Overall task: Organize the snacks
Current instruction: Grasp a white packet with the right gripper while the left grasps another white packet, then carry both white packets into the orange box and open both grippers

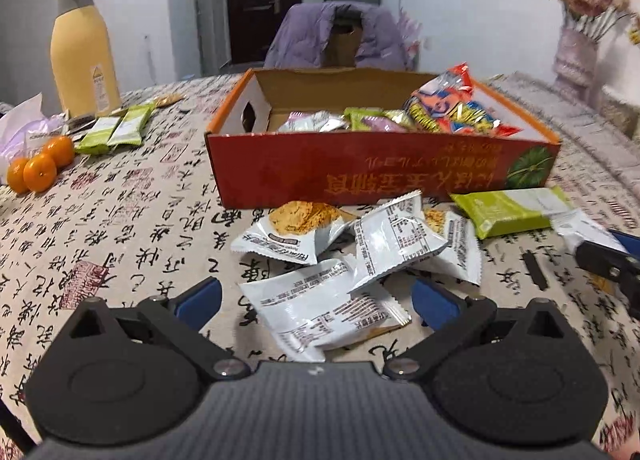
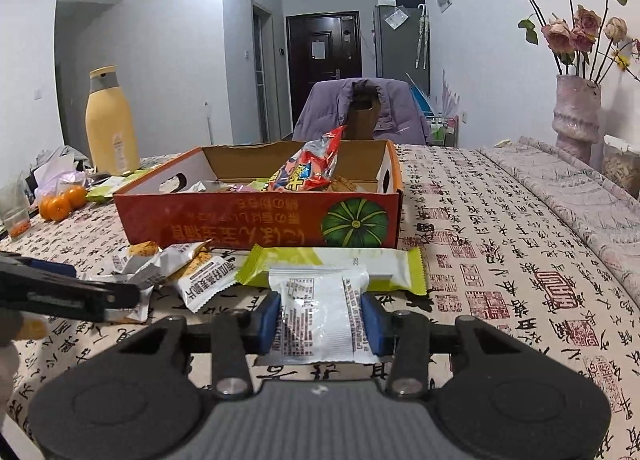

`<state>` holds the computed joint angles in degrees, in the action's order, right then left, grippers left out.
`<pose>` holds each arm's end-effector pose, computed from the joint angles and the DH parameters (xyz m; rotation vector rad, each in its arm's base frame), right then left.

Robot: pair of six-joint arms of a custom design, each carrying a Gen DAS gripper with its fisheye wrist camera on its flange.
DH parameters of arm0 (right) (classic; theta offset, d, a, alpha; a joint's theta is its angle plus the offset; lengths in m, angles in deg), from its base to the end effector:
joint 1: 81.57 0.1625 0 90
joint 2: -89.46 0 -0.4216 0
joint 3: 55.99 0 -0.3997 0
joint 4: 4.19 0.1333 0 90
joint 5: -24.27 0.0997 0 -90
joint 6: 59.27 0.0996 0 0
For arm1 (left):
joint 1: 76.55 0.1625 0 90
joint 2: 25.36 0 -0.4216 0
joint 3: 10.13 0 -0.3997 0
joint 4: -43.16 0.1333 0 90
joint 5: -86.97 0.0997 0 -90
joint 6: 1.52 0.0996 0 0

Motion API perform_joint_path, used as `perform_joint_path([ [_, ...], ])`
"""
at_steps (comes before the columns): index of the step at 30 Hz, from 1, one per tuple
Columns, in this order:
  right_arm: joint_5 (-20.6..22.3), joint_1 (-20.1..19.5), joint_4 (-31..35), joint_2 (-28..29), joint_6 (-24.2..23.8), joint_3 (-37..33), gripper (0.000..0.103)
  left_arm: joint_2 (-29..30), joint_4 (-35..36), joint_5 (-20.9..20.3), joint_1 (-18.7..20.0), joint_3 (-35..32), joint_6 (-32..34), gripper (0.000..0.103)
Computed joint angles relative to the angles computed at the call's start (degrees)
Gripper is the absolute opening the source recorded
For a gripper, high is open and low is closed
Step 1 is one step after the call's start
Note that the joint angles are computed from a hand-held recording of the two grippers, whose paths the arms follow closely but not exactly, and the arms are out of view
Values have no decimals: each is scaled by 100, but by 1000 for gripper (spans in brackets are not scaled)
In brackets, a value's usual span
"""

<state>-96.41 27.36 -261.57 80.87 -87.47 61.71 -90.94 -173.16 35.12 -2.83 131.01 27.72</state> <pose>0.2115 -0.3623 -0.1125 0.5899 -2.2215 1.2119 0.0755 -0.4364 0.1870 0.5238 2.1914 -0.9613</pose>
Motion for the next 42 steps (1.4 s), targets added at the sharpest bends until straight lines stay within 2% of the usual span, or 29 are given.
perform_joint_path([
  [6,190,-90,-52,11,32,79,42,544,-89,892,-194,-327,-314,103],
  [11,265,-151,-89,23,70,117,42,557,-65,985,-158,-352,-391,103],
  [17,315,-160,-91,50,101,124,43,158,416,644,40,-242,-657,103],
  [20,351,-158,-95,62,114,137,43,10,482,495,103,-168,-602,99],
  [31,325,-108,-155,92,104,154,43,-273,102,95,277,70,-201,55],
  [35,313,-87,-124,96,115,152,43,-408,82,-237,438,109,-77,48],
  [37,309,-79,-99,98,118,149,43,-411,-76,-345,472,145,45,41],
  [42,274,-36,-70,94,107,144,43,-435,-241,-485,507,233,229,40],
])
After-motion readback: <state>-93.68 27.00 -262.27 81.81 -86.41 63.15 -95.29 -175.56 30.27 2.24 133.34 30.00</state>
